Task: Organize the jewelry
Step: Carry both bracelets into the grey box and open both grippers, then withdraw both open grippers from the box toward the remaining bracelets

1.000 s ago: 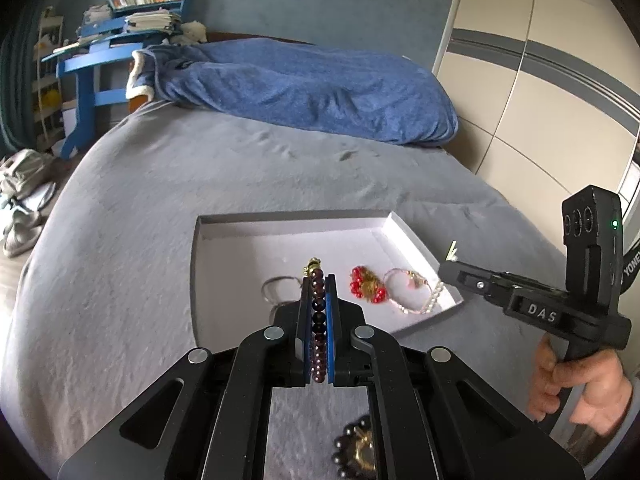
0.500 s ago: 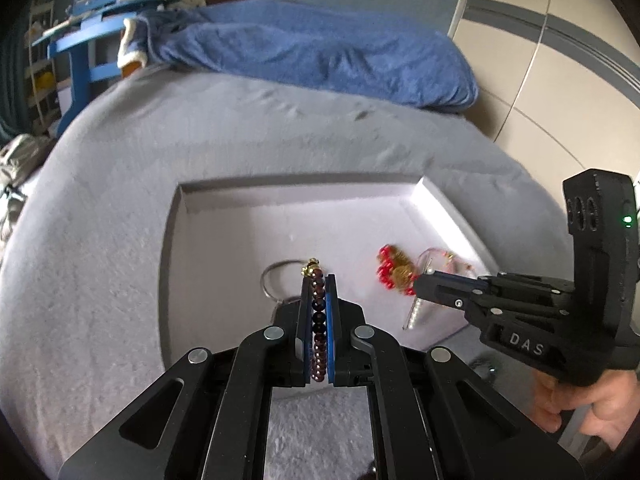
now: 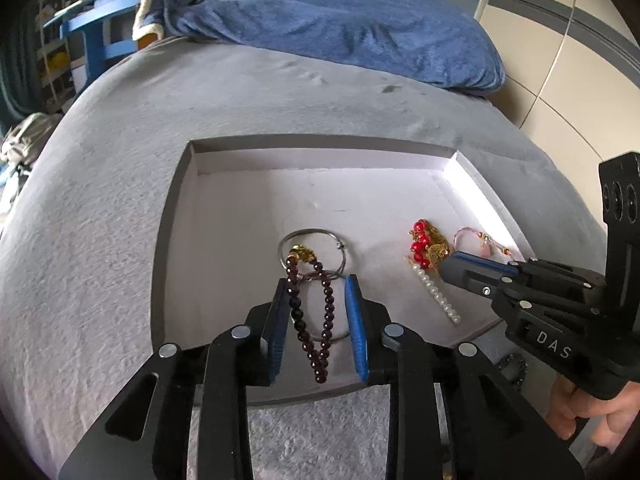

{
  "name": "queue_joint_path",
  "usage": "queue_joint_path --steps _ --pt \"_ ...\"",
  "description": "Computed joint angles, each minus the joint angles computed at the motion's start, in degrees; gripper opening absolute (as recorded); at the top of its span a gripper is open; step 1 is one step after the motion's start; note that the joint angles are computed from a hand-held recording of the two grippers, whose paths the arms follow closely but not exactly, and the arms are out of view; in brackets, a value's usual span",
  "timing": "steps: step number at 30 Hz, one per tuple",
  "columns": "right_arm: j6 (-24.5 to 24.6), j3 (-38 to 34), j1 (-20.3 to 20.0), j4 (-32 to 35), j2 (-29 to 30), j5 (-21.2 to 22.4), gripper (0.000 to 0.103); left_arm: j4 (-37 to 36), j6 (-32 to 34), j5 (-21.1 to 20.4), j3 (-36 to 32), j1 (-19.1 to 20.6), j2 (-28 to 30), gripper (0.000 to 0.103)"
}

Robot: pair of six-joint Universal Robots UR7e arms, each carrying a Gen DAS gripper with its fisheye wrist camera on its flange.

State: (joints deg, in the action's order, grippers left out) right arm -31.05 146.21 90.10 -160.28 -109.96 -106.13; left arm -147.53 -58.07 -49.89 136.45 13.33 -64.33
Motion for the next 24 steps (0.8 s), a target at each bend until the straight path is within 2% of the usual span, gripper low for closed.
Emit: queue_joint_path --steps 1,3,4,11,12,15,18,24 --pt "-0.15 -0.11 -0.29 0.14 -0.29 0.34 0.016 0.09 -0.29 0.05 0.11 -0.04 -0.14 0.034" --pt "-0.55 0.14 -0.38 -0.37 -1.29 0.87 0.029 -0.23 -0.57 0.05 0.61 -0.27 -0.73 0.046" --pt "-0.71 0.1 -0.44 -0.41 -1.53 1.15 0.032 -0.19 -0.7 0.25 0.79 -0.47 -0.97 0.048" --pt "-1.91 1.28 -1.32 -0.57 -6.16 1.83 0.038 -0.4 -1.31 2.49 2.73 -3.76 -3.86 0.072" --pt "-2.28 1.71 -1.5 -0.58 -7.35 1.71 0.041 -0.09 -1.46 2.72 2.85 -4.2 -4.22 0.075" --pt "-2.62 2.79 -1.33 -1.5 -9.5 1.12 0.049 2.37 -3.17 3.35 3.47 -6.27 -5.85 0.081" --pt "-2.74 3.95 -2.31 0.3 -14.01 2.17 0.055 5.88 -6.23 3.49 4.1 -8.38 -7.81 0.086" --pt "-3.66 5.61 -3.58 5.17 -21.48 3.0 0.059 10.57 -10.57 3.26 5.22 -12.4 -11.13 0.088"
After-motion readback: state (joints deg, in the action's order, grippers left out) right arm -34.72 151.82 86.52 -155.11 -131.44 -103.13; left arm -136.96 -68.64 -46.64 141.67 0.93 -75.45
